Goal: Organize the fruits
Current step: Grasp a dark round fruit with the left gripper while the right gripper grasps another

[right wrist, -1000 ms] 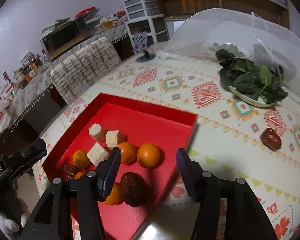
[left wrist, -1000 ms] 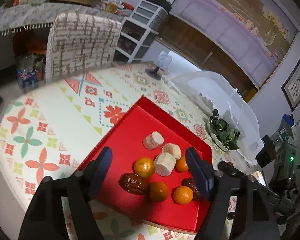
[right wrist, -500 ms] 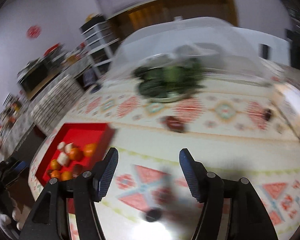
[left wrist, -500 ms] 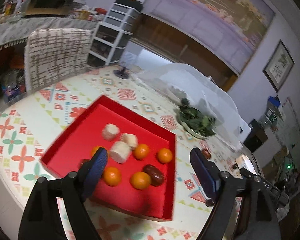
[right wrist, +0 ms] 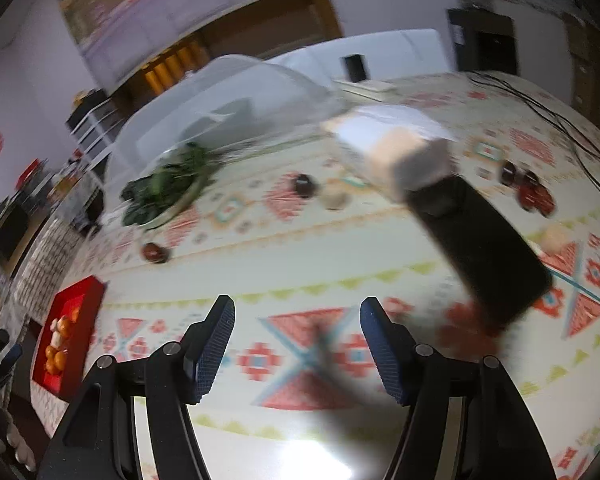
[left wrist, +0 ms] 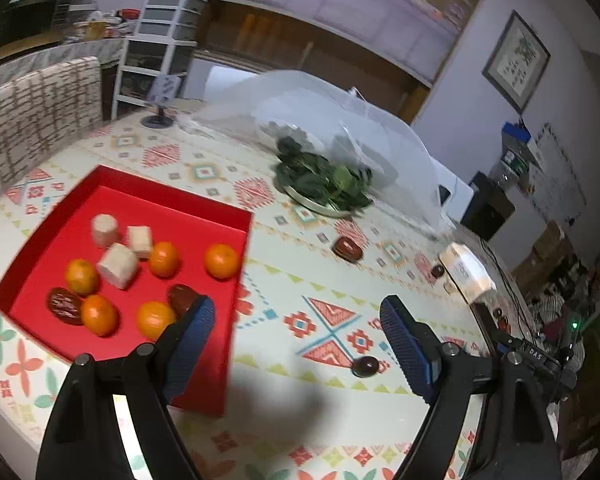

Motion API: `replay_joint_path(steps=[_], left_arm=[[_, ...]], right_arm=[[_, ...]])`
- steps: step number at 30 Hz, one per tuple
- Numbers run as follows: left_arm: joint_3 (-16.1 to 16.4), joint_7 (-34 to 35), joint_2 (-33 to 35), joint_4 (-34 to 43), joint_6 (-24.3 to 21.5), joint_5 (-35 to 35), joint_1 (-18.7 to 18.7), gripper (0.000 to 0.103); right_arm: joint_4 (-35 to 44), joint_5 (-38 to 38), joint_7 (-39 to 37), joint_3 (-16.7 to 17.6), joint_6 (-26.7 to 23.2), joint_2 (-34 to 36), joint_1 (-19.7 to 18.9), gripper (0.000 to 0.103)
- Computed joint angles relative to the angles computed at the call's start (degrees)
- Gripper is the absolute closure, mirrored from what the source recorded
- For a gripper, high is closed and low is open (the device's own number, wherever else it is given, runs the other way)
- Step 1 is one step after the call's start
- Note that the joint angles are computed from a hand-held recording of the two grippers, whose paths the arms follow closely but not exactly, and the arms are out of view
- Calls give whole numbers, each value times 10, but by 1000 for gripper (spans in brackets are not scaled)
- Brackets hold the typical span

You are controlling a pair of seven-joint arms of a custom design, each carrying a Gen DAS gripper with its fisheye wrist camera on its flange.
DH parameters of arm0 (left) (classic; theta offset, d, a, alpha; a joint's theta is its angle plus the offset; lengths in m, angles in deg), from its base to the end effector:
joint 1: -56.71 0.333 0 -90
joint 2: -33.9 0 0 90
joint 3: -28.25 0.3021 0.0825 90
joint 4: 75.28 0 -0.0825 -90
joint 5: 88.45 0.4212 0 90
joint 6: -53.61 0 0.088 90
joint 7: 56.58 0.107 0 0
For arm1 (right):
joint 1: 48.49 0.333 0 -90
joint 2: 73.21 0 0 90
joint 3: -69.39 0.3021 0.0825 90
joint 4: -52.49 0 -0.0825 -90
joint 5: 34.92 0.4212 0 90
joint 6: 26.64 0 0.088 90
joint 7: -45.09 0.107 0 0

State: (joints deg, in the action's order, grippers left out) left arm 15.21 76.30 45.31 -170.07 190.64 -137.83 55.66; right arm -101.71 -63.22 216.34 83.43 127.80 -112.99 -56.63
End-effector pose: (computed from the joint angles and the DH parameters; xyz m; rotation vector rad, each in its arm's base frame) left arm 0.6787 -0.1646 0.5342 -1.4388 2.3860 -1.3844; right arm 0.4222 0.0592 0.4794 -0.7602 2.3205 -0.6906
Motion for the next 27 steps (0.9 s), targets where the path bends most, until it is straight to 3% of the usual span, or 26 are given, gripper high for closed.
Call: replay_joint_path(steps=[7,10,16,21,27], left_arm=[[-8,4,-6,-16,-10,26,-20,19],[-9,1,-1,-18,-15,47,-30,19],[-13,-13,23,-7,-35,101,-43,19],[-19,-12,42,5,-47,124,-44,19],[-23,-22,70,31,-62,148,-44,19]], right_arm=[[5,9,-33,-19,36,17,-12,33],[45,-6,-49,-16,47,65,-33,33],[128,-29,-85,-43,81,180,-43,33],[228,-63,-122,-73,20,272,-24,33],[308,-18,-185,-133,-31,355,18,34]])
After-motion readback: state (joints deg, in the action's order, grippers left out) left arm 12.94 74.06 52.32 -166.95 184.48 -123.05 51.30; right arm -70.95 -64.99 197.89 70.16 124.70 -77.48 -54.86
